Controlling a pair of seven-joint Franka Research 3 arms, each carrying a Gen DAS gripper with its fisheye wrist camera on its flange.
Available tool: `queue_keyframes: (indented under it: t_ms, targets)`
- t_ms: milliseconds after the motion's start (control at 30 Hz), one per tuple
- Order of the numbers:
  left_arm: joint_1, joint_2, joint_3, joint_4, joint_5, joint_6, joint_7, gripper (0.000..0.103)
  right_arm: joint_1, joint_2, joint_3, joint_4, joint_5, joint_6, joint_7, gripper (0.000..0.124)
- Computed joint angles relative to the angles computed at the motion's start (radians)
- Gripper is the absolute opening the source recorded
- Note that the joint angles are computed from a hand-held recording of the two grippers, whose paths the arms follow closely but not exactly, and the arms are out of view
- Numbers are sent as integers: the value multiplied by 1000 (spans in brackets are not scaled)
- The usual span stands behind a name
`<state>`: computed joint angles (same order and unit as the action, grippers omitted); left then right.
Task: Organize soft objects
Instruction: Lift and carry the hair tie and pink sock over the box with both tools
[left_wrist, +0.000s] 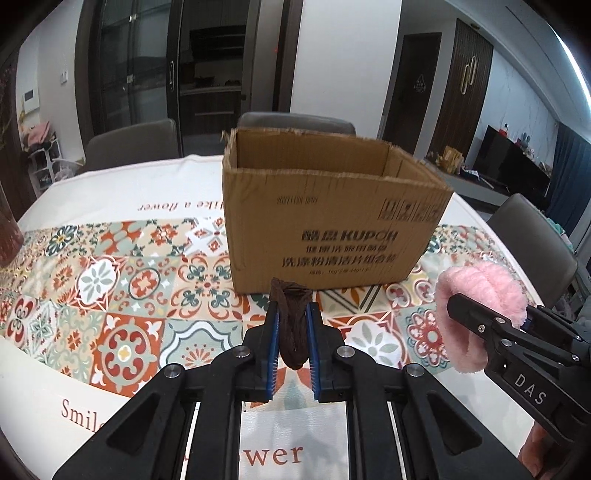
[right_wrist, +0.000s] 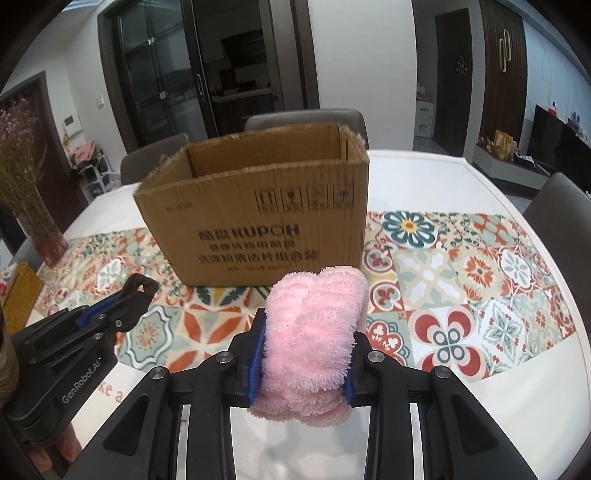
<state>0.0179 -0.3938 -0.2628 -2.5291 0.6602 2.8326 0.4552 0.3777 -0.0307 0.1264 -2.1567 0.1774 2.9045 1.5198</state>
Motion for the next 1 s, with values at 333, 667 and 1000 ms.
queue_keyframes:
  t_ms: [333, 667, 1000]
  targets:
    - [6, -71, -15, 19, 17, -10, 8, 15, 10, -56, -2, -10, 89, 43, -74, 34]
    - [34, -84, -28, 62, 47, -12, 11, 15, 9, -64, 2, 22, 107, 88, -115, 34]
    - [69, -52, -34, 131, 112, -9, 0, 15, 2, -30, 6, 91, 71, 116, -100, 34]
